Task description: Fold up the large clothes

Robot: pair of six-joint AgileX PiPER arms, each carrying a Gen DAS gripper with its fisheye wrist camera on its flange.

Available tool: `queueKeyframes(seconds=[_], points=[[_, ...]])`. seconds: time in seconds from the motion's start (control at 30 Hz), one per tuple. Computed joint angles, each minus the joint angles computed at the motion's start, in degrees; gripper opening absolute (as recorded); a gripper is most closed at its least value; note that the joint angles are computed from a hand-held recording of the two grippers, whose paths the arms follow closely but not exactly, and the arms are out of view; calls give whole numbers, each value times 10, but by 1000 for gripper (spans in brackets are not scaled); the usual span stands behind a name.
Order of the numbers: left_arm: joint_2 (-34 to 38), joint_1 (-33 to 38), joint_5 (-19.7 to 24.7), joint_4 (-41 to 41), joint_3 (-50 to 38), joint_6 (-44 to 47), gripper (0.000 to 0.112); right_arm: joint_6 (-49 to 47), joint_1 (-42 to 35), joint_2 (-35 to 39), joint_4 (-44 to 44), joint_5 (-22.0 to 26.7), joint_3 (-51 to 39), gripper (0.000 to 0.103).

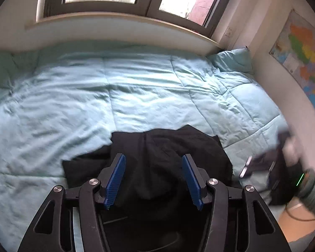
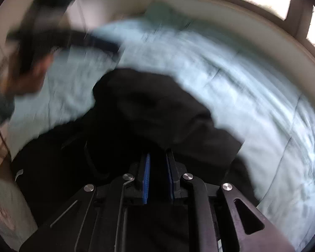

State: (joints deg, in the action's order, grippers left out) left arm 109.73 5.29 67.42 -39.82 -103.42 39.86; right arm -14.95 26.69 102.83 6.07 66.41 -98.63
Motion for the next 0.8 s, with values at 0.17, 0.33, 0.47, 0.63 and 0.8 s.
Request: queueKeyframes(seconds=[0.17, 0.33, 0.47, 0.63, 0.8], points=[[71, -64, -53, 99, 81, -68, 57, 53, 19, 1, -9, -39, 160, 17], [28, -65, -131, 75, 222, -41, 57, 89, -40, -52, 34, -35, 199, 23], [14, -63, -122, 71, 218, -54, 56, 100, -103, -54, 77, -15, 118, 31], [-7, -67, -109, 87, 193, -58, 57, 161, -142, 23, 107, -6, -18, 86], [-32, -52, -86, 66, 178, -37, 56, 202, -197, 38, 214, -31, 44, 86]])
